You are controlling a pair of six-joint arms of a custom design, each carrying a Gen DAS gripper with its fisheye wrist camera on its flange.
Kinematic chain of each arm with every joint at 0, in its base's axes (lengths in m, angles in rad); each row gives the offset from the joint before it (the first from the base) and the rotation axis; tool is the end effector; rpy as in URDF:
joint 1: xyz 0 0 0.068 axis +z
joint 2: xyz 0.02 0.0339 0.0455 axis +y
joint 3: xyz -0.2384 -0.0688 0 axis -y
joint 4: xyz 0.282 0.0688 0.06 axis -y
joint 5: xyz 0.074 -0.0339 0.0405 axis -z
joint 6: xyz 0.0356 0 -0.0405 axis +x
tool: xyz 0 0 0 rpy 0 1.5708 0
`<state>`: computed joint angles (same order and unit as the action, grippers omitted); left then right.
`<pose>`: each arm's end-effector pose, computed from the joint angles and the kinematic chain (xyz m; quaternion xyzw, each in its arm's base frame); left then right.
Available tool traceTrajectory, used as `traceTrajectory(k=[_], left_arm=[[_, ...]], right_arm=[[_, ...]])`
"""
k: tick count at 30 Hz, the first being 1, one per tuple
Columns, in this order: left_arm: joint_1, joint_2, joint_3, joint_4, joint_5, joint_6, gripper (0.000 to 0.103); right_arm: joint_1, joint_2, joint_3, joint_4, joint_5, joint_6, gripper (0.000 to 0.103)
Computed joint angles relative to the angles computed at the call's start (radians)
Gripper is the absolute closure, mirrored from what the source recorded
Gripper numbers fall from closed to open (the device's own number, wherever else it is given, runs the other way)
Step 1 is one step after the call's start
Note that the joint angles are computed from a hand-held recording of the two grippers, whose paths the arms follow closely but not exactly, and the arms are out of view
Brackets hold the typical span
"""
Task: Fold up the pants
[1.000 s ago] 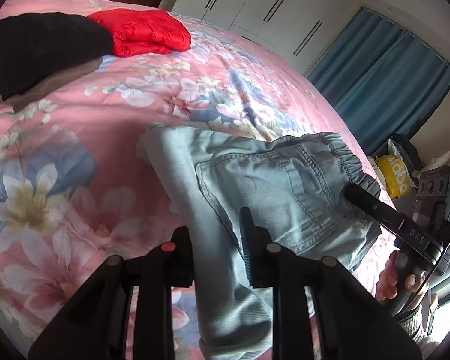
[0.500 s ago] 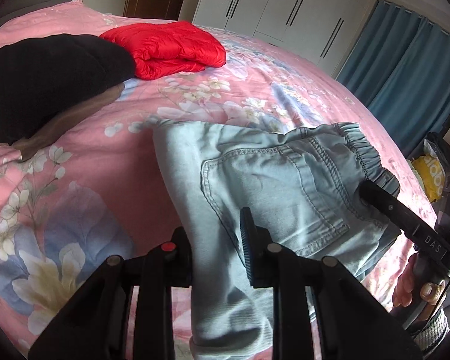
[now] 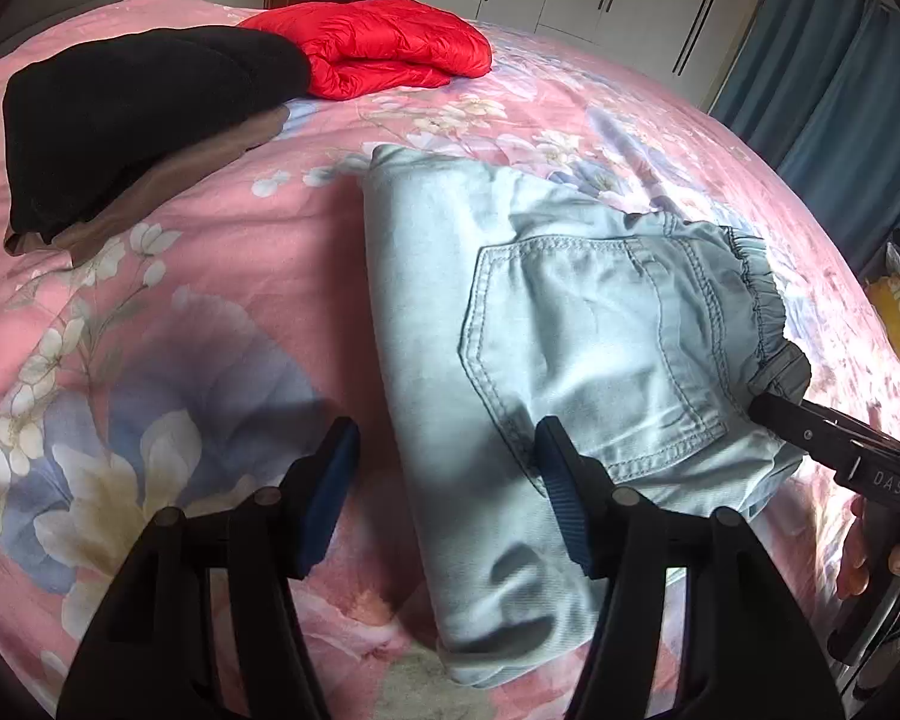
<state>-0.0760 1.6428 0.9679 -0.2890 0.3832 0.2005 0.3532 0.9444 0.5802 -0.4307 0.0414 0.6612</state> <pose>0.3538 -0.0403 0.1340 0.1855 0.9201 -0.1631 0.3041 0.2274 0.0823 0.1840 0.1497 0.9133 0.1670 0.3399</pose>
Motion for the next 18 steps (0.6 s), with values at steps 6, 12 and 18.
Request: traceTrajectory(k=[6, 12, 18], left_arm=[[-0.01, -0.026, -0.034, 0.009, -0.026, 0.008, 0.041], [-0.014, -0.026, -0.062, 0.033, -0.046, 0.026, 0.037], [-0.024, -0.039, -0.067, 0.025, -0.064, 0.014, 0.037]], right_arm=[[0.103, 0.034, 0.007, -0.056, 0.121, -0.007, 0.042], [0.133, -0.015, 0.019, -0.137, 0.153, 0.01, 0.042], [0.128, 0.035, 0.01, -0.099, 0.167, -0.002, 0.039]])
